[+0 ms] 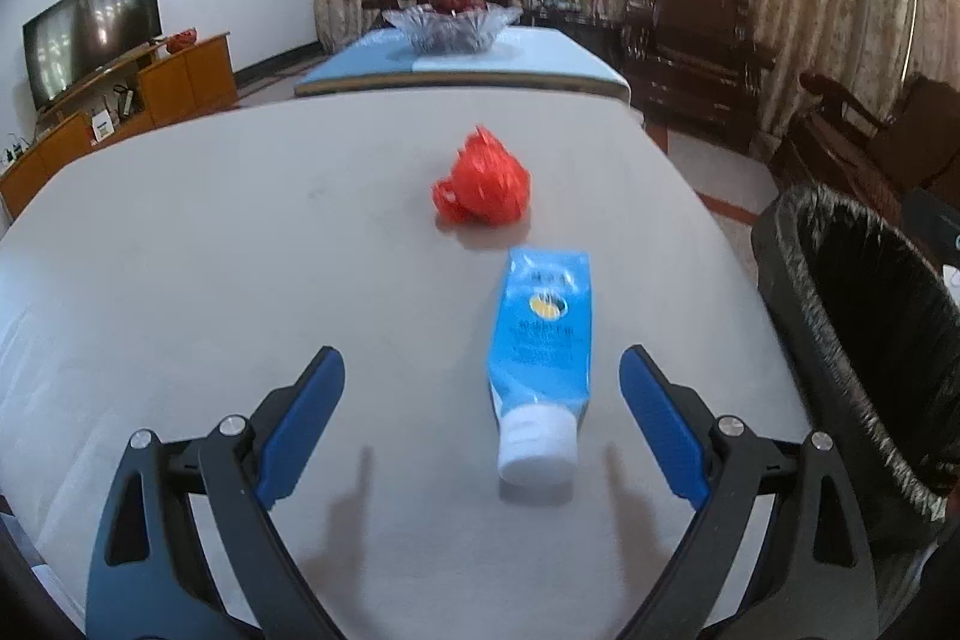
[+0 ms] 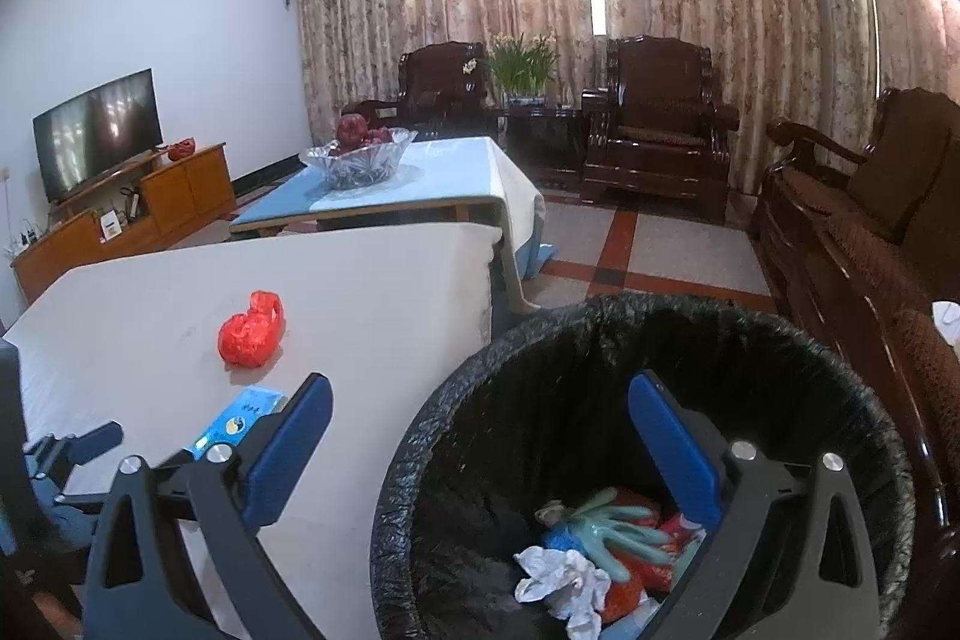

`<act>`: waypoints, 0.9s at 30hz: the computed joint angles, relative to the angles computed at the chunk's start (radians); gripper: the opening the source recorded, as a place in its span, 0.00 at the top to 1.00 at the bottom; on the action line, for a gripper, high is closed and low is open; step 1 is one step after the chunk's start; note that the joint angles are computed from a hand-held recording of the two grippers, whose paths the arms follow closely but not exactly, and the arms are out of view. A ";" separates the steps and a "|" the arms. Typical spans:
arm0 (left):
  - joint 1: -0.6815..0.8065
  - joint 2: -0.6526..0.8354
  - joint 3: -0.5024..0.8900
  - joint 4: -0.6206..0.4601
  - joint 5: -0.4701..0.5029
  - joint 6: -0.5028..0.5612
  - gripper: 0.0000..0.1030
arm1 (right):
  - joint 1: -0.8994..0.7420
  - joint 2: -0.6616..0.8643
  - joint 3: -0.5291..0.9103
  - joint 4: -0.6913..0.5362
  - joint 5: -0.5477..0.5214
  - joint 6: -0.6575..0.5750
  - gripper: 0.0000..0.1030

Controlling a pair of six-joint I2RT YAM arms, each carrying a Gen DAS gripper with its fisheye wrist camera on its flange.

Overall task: Collect trash
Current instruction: 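Grasp the blue tube with the left tool while the right tool reaches the red bag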

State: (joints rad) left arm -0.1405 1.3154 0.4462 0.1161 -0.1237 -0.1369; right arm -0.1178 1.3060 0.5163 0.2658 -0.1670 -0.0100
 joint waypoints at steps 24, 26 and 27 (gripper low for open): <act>0.066 -0.008 0.066 -0.083 0.098 -0.027 0.67 | 0.142 0.105 0.064 0.030 0.058 -0.013 0.06; 0.091 -0.037 0.065 -0.096 0.099 -0.018 0.67 | 0.163 0.114 0.075 0.033 0.067 -0.006 0.06; 0.107 -0.050 0.066 -0.103 0.100 -0.014 0.67 | 0.176 0.120 0.085 0.033 0.069 0.000 0.06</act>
State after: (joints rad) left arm -0.0340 1.2659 0.5121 0.0127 -0.0240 -0.1510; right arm 0.0579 1.4261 0.6010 0.2985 -0.0976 -0.0102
